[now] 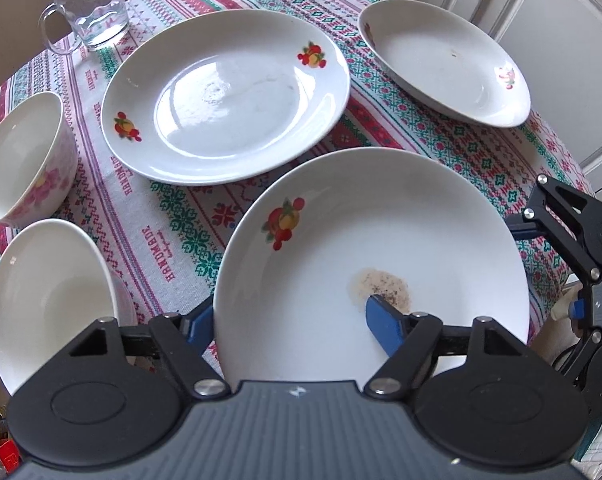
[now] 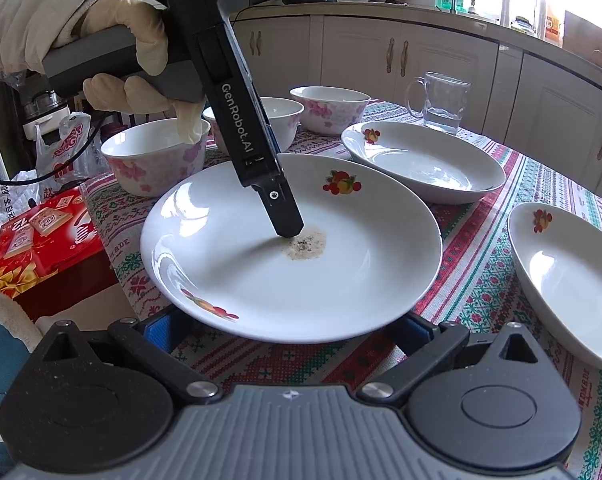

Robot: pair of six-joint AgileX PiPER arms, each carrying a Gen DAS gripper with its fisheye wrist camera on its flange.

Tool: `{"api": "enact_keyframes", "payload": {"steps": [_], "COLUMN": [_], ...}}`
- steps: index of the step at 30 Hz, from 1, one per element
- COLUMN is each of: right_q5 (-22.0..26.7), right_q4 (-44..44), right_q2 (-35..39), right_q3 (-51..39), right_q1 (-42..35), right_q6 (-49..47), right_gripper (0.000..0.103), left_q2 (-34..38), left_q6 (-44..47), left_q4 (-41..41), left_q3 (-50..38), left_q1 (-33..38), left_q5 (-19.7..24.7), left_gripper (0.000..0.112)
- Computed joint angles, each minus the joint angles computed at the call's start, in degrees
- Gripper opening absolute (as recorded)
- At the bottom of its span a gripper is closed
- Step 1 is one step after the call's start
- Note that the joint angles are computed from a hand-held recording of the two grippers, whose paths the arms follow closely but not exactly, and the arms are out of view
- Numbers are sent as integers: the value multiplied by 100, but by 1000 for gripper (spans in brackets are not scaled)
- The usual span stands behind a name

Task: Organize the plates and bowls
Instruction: 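Move the left gripper to the rim of the brown-stained plate and close, then lift the stained plate by its rim with the left gripper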

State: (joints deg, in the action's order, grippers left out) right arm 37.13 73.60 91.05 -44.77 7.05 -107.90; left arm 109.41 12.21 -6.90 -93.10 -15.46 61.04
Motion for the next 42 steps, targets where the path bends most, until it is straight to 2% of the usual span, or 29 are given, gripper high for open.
{"api": "enact_keyframes", "payload": {"steps": [9,24,28,42], "right_q5": [27,114,115,413], "right_q4": [-428,-729,-809,-1069], "right_q2": [-19,-197,-220,-198], "right_q3": [-131,-254,-326,-670], "right_q1": [-42,-193,-221,-505], "right_q6": [485,639,696,1005], "right_gripper": [103,103,103,103], "left_q2": [-81,-122,-147,77], "left_q6": [144,188,134,80], "left_q4": [-78,-337,-324,-383], "left_q3": [-19,-70,-106,-643], "left_q1": [15,79,87,44], "left_q5": [-69,-134,-171,-33], "left_gripper": [73,67,61,61]}}
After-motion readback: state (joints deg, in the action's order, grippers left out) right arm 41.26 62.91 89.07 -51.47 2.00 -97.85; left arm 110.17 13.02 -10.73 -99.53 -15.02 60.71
